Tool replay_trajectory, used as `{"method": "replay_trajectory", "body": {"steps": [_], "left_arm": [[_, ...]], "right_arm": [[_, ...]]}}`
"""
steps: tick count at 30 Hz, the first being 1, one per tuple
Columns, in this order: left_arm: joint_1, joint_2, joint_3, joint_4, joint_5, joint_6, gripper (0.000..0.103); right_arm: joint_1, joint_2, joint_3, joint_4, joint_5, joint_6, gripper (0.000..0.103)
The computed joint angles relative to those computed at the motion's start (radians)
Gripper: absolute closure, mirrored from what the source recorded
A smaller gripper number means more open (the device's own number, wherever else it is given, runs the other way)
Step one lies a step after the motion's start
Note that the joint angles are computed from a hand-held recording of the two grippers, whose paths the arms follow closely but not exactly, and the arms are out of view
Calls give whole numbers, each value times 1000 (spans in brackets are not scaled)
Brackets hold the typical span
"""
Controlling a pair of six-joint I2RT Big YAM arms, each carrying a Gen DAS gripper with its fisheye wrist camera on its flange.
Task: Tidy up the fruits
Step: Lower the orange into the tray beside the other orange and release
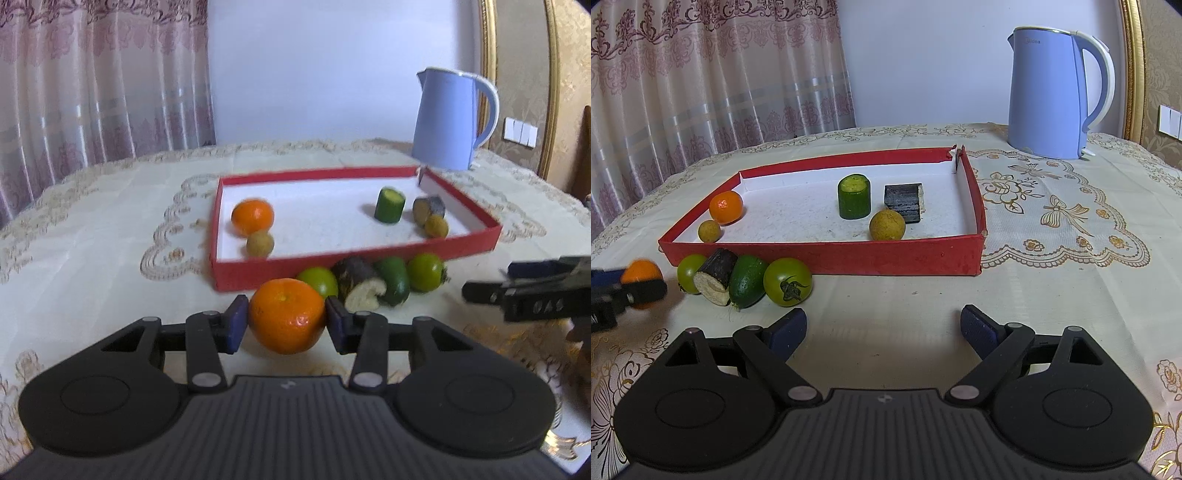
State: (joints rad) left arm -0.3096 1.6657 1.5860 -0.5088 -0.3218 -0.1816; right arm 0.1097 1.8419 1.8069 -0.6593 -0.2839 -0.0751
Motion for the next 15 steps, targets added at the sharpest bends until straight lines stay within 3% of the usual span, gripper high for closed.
{"method": "replay_trajectory", "body": {"steps": [9,15], "left_arm": [[10,109,191,-14,11,54,62],[39,286,459,-122,12,27,62]], "right_arm": [[0,0,1,0,-1,2,12],[0,0,0,0,0,1,12]]}}
